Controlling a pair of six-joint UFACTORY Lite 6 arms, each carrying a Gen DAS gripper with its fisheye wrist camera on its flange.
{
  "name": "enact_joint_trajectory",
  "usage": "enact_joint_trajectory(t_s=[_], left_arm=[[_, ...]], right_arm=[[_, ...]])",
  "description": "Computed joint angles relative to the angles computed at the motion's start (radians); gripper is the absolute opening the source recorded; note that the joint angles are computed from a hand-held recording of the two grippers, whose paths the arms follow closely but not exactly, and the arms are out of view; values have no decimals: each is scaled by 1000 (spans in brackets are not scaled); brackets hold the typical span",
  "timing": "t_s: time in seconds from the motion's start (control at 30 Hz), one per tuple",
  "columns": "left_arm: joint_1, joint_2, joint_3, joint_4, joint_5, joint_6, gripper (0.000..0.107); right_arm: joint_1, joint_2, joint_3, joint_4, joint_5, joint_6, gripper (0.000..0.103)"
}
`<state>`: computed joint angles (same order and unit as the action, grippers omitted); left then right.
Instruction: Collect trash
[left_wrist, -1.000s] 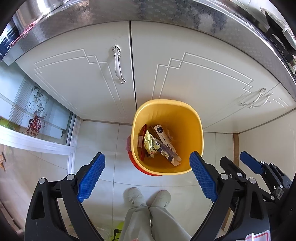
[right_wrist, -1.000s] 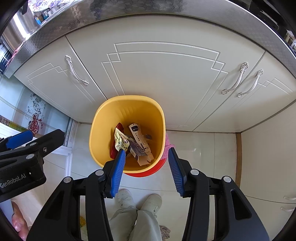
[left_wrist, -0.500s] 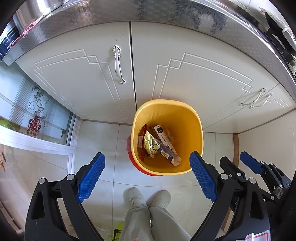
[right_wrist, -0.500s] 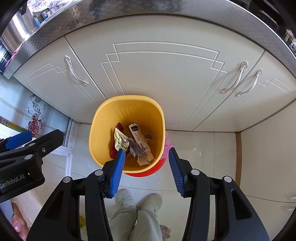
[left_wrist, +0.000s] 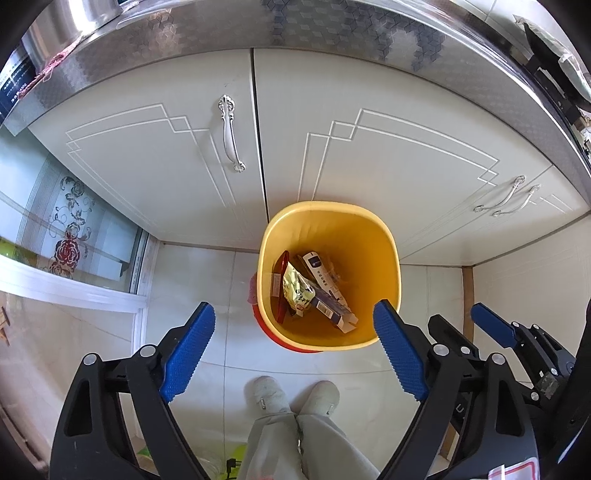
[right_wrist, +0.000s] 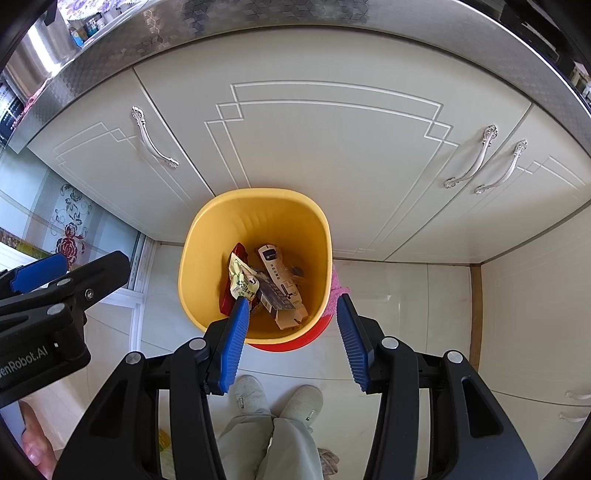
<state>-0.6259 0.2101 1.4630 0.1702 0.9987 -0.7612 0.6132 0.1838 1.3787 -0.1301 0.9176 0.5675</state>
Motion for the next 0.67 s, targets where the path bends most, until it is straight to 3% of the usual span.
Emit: enact_joint_trajectory(t_s=[0.2,0.67], left_arm=[[-2,6,12,17,16,-8,76],[9,21,42,9,22,-3,84]], right_arm=[[1,7,6,-2,1,3,51],[-13,10,5,7,-5,-11,51]])
